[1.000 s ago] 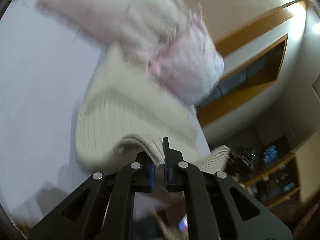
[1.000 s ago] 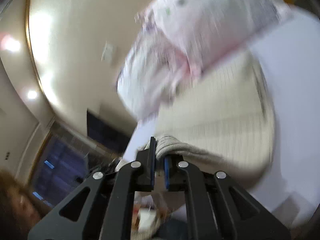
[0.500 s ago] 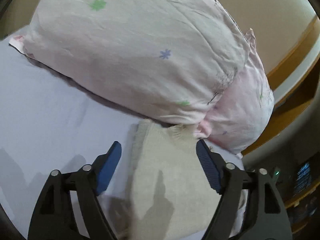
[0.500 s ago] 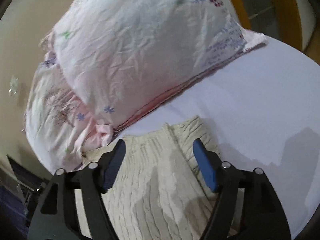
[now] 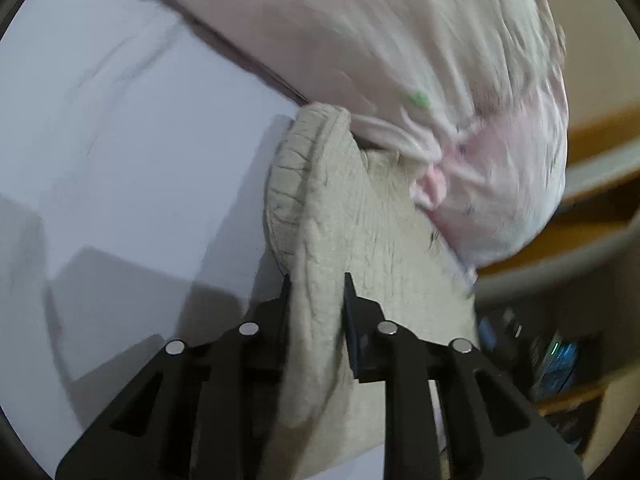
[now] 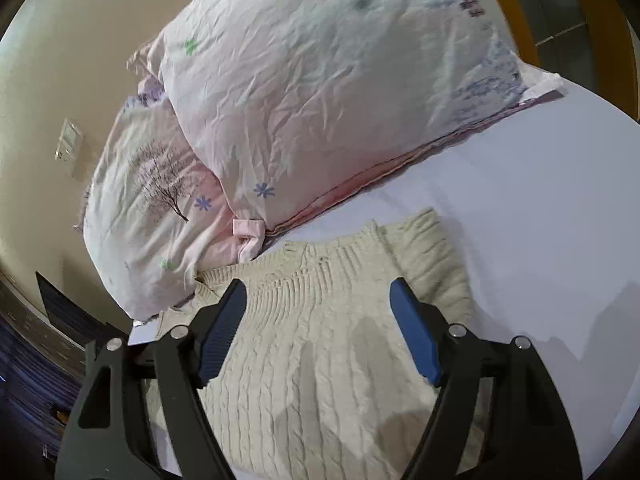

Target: Fold small clothes

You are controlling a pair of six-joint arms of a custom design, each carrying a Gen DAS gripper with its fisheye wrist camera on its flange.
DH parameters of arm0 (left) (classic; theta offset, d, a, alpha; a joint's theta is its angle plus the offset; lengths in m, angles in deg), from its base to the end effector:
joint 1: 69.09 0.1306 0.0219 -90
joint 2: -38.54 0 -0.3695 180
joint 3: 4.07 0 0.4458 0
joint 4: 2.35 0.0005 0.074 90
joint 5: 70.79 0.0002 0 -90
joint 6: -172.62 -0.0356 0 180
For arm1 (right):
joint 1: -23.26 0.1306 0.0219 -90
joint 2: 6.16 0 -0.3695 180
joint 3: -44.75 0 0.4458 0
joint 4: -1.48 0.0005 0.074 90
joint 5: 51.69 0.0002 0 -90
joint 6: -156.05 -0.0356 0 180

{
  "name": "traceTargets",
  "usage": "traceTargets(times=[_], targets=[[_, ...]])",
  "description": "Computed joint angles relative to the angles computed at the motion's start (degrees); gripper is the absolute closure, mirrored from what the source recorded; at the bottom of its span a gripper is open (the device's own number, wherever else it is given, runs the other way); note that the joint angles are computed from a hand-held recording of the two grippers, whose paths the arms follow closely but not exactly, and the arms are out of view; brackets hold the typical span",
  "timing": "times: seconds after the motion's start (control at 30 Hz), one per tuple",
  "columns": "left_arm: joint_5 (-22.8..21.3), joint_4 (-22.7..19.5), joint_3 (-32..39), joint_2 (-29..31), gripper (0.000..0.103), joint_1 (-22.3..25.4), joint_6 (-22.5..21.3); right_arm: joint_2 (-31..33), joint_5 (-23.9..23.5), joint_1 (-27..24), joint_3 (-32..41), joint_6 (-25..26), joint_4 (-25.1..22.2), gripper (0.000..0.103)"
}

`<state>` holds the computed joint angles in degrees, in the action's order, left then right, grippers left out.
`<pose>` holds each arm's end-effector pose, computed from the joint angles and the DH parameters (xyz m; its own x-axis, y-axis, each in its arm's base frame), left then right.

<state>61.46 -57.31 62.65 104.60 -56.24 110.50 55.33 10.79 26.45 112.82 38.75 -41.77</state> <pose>0.3721 0.0598 0.3918 -0.8017 -0.5379 -0.2605 -0.1776 0.6306 -0.7555 0.3715 0.0367 0.4432 -0.7222 0.3671 -0.5862 -0.0992 0.7838 0.6131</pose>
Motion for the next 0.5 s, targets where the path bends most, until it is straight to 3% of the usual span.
traceTargets(times=[0.07, 0.17, 0.27, 0.37, 0.4, 0.5], targets=[[3.66, 3.83, -0.50, -1.50, 0.086, 0.05, 5.49, -1.25, -1.27, -1.98, -0.77, 0.35, -0.14, 0.029], [4.93, 10.46, 1.25, -3.56, 0.087, -3.91, 12.42, -3.56, -2.87, -6.14, -1.88, 1.19, -0.70, 0.029], [5.31, 24.12, 3.66, -1.95, 0.087, -14.44, 22.93, -5.86, -4.18, -10.72, -3.13, 0.62, -0.27, 0.029], [4.43, 32.63, 6.52, 3.91, 0.086, -25.02, 28.35, -6.80, -5.23, -14.38, -3.78, 0.15, -1.02, 0.029], [5.59, 34.36, 8.55, 8.06, 0.084, -29.25, 29.86, -6.78, -5.42, -14.95, -3.80, 0.23, -1.35, 0.029], [12.23, 32.37, 13.66, 16.01, 0.084, -34.27, 28.98, -5.43, -7.59, -17.24, -2.81, 2.45, -5.06, 0.029]])
